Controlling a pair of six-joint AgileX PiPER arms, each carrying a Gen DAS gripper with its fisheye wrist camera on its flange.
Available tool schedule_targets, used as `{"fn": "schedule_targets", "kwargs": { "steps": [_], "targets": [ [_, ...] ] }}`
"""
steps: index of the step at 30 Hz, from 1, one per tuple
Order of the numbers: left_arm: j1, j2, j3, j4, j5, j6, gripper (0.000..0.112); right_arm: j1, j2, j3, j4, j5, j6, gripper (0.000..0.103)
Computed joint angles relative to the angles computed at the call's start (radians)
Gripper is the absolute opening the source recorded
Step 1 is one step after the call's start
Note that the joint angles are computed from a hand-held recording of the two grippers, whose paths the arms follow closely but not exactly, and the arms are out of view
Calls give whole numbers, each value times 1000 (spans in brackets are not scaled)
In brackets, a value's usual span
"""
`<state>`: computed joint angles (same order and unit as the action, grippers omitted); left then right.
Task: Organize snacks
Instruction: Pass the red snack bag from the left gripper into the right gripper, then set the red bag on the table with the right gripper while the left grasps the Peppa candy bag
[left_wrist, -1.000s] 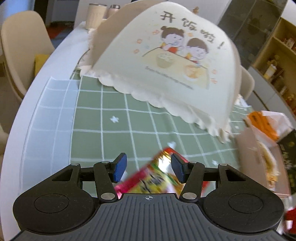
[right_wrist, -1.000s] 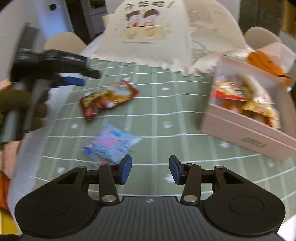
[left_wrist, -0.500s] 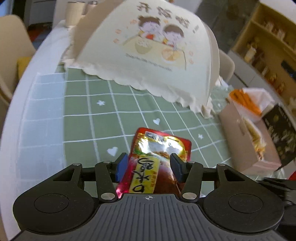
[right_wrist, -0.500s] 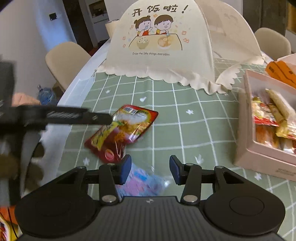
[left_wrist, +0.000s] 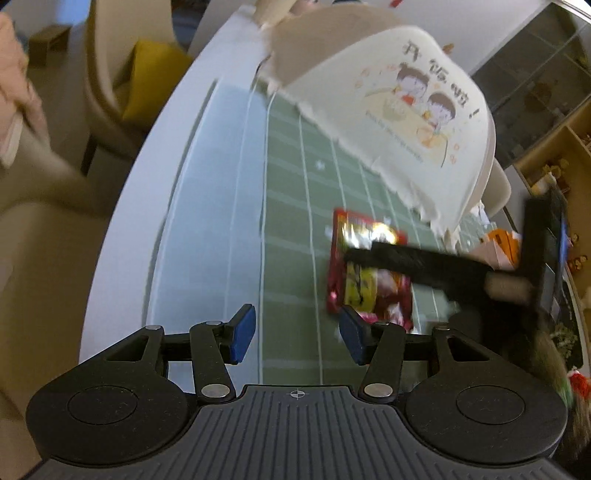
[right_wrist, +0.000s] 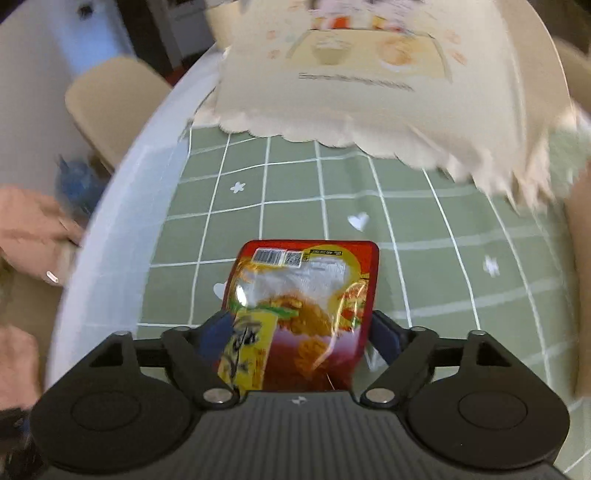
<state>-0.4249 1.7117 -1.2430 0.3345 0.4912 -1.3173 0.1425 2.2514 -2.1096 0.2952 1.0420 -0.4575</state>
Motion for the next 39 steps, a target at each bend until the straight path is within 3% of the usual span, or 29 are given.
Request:
{"fn": "schedule_targets", "kwargs": {
  "steps": [2, 4, 6, 8, 11, 13, 18, 24, 30, 34, 39],
  "targets": [
    [-4, -9, 18, -31, -4, 20, 55, 45, -22, 65, -64, -74, -35, 95],
    [-10, -18, 31, -32, -8, 19, 55, 57, -62, 146, -71, -148, -95, 94],
    [-16, -18, 34, -31, -13, 18, 55, 41, -64, 127, -43, -94, -176, 86],
    [-20, -13, 28, -45, -16, 39, 55, -10, -84, 134, 35, -66, -280, 66],
    [-31, 15, -5, -115, -21, 138, 55, -95, -112, 134, 112, -9, -387, 47],
    [-38, 46, -39, -206, -28, 256, 55, -148, -114, 104, 127, 51, -402, 44],
    [-80, 132, -159, -398, -10, 542, 55, -274, -170, 174, 163, 87, -450, 44],
    [-171, 249, -384, -376, 158, 728, 55, -406, -274, 351, 221, 87, -559, 44],
    [-198, 284, -443, -383, 191, 699, 55, -560, -383, 504, 302, 50, -705, 45],
    [-213, 299, -481, -460, 201, 762, 55, -629, -428, 577, 274, -66, -696, 49],
    [-243, 366, -571, -478, 234, 762, 55, -710, -412, 589, 277, -4, -707, 48]
  ]
}}
